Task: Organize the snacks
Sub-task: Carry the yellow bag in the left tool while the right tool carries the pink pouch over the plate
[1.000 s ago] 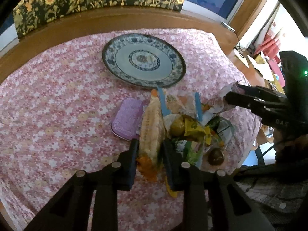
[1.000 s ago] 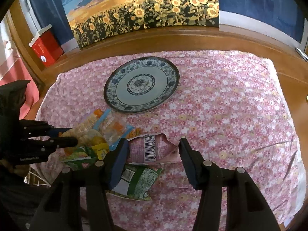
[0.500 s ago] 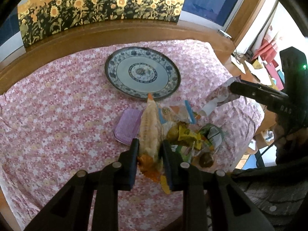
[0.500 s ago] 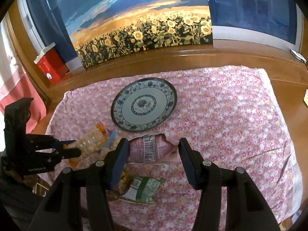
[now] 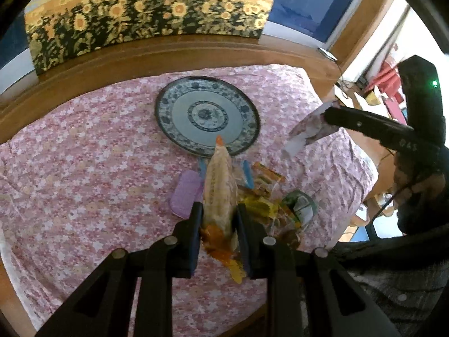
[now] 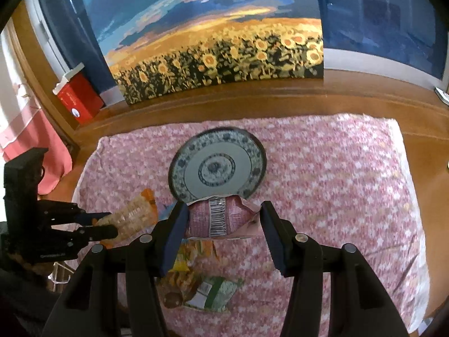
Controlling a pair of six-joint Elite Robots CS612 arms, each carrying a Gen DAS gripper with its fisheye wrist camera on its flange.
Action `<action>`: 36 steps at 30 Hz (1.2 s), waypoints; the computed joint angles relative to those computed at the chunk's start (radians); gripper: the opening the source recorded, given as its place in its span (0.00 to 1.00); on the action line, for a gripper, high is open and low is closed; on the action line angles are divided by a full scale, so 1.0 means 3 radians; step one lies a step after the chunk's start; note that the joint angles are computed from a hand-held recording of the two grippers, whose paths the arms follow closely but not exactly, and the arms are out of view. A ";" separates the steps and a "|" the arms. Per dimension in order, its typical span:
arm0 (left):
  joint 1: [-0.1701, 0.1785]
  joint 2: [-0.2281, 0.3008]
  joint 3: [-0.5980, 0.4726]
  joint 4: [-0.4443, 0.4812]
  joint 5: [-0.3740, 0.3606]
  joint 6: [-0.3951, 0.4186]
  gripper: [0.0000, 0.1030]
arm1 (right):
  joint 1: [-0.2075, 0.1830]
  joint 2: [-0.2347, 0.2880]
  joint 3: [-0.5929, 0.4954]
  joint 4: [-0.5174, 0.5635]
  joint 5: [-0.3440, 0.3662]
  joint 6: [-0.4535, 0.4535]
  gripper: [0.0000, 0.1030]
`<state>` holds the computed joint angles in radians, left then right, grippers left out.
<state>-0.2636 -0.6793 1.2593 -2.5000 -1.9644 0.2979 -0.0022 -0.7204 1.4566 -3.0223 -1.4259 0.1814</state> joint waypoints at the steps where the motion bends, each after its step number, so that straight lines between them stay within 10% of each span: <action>1: 0.0001 0.0003 -0.0017 0.0014 0.0016 -0.0020 0.23 | -0.0007 0.0004 -0.0010 -0.0017 0.0018 -0.0005 0.53; 18: -0.0020 0.0211 -0.0431 -0.0307 0.0157 -0.0540 0.23 | -0.0142 0.0288 -0.0687 0.0070 0.0472 -0.0372 0.52; 36: -0.0129 0.0679 -0.1136 0.0155 0.0405 -0.0895 0.23 | -0.0211 0.0765 -0.1285 0.0550 0.0926 -0.0586 0.52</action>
<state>-0.3023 -0.4757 0.9186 -2.4537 -1.8429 0.0292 -0.0654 -0.4908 1.0712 -2.8572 -1.1480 0.0057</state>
